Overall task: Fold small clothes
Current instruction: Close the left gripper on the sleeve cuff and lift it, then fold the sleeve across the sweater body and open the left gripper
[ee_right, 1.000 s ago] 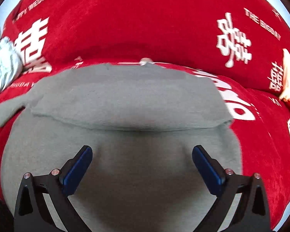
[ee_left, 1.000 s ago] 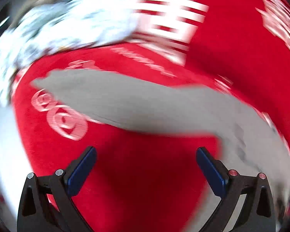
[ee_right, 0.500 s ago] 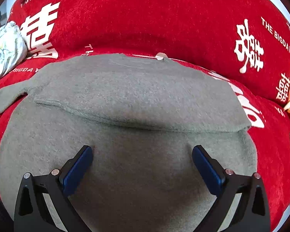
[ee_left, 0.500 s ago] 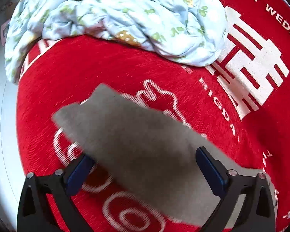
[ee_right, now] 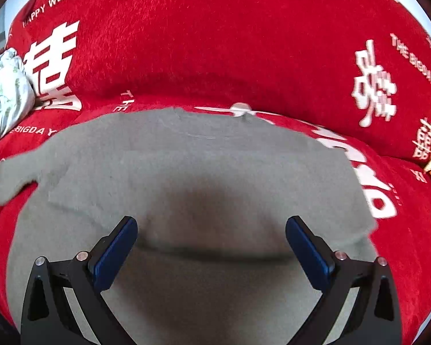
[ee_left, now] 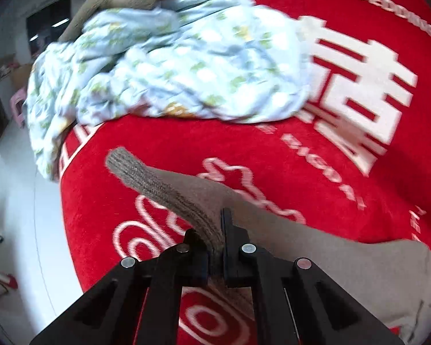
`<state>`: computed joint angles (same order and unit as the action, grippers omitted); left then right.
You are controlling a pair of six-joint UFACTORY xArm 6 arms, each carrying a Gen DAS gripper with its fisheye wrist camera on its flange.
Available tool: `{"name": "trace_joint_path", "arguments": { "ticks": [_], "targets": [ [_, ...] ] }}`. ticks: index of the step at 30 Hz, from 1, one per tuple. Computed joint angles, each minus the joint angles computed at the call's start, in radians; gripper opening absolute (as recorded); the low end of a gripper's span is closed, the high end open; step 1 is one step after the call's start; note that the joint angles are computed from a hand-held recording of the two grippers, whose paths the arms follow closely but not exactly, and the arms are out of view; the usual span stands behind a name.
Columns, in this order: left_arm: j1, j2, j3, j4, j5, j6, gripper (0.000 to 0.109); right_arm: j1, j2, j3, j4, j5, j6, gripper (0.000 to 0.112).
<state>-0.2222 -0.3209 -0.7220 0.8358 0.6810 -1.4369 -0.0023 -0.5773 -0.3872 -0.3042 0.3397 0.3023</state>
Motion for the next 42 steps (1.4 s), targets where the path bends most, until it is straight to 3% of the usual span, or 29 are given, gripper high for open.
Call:
{"name": "trace_joint_path", "arguments": {
  "ticks": [5,7,15,26,42],
  "targets": [
    [-0.104,0.032,-0.085,-0.031,-0.003,0.066,0.006,0.047,0.128,-0.073,0.086,0.03,-0.029,0.103],
    [-0.138,0.055,-0.119,-0.049,-0.015,0.092,0.006,0.049,0.087,-0.038,0.07,0.001,-0.008,0.103],
    [-0.309,0.237,-0.314,-0.157,-0.012,0.193,0.006,0.012,-0.106,0.099,0.13,0.011,-0.173,0.103],
    [-0.482,0.523,-0.651,-0.326,0.066,0.324,0.006,-0.127,-0.207,0.166,0.443,0.057,-0.52,0.103],
    [-0.602,0.754,-0.989,-0.369,0.196,0.417,0.006,-0.159,-0.244,0.192,0.635,0.058,-0.727,0.103]
  ]
}}
